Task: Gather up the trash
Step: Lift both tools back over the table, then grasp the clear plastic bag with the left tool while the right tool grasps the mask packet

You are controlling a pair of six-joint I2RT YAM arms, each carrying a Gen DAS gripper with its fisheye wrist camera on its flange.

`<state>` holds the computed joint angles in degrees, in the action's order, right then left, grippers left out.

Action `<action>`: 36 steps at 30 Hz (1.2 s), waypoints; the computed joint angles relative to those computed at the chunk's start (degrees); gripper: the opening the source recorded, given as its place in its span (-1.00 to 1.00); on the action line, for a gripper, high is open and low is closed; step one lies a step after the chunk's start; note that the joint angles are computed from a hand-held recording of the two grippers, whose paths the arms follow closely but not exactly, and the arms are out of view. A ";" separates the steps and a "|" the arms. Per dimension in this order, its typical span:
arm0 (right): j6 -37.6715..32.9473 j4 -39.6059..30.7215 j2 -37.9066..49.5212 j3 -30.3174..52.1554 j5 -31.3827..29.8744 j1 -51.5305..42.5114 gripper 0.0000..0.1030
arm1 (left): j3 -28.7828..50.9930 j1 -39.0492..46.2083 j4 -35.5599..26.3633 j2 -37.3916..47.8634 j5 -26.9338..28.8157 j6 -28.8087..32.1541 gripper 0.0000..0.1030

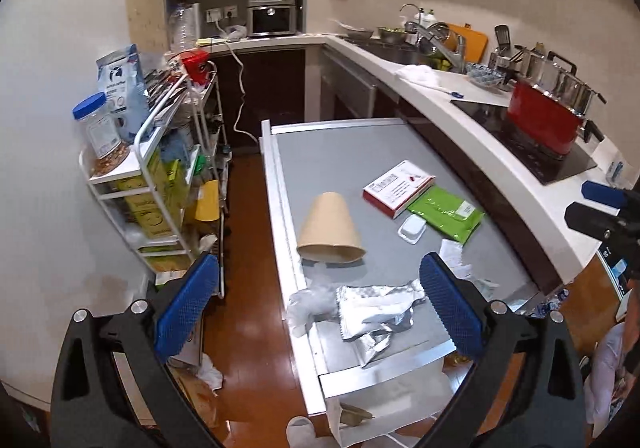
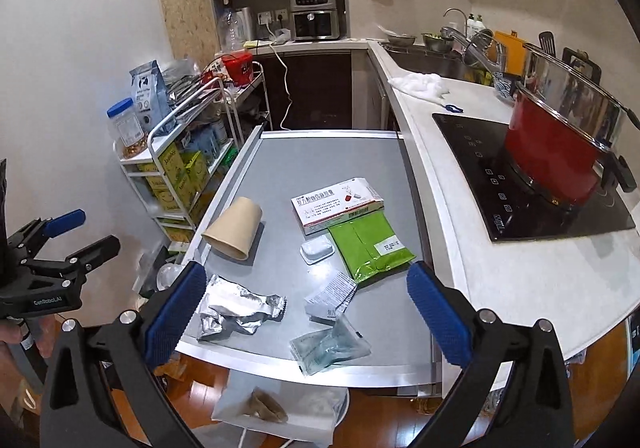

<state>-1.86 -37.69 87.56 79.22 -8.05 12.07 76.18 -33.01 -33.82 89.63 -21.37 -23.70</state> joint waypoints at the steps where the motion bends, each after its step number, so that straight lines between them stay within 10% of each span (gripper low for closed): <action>1: 0.36 0.03 -1.13 -1.11 0.36 0.33 0.92 | -0.94 0.31 0.40 -0.66 0.99 0.01 0.96; 24: 17.66 -3.52 -4.53 -2.53 20.17 12.33 0.92 | -0.66 7.73 -0.37 -2.59 9.97 6.38 0.96; 36: 12.73 -0.29 7.01 -5.86 12.97 7.38 0.92 | 0.53 7.54 -0.57 7.40 10.47 5.64 0.89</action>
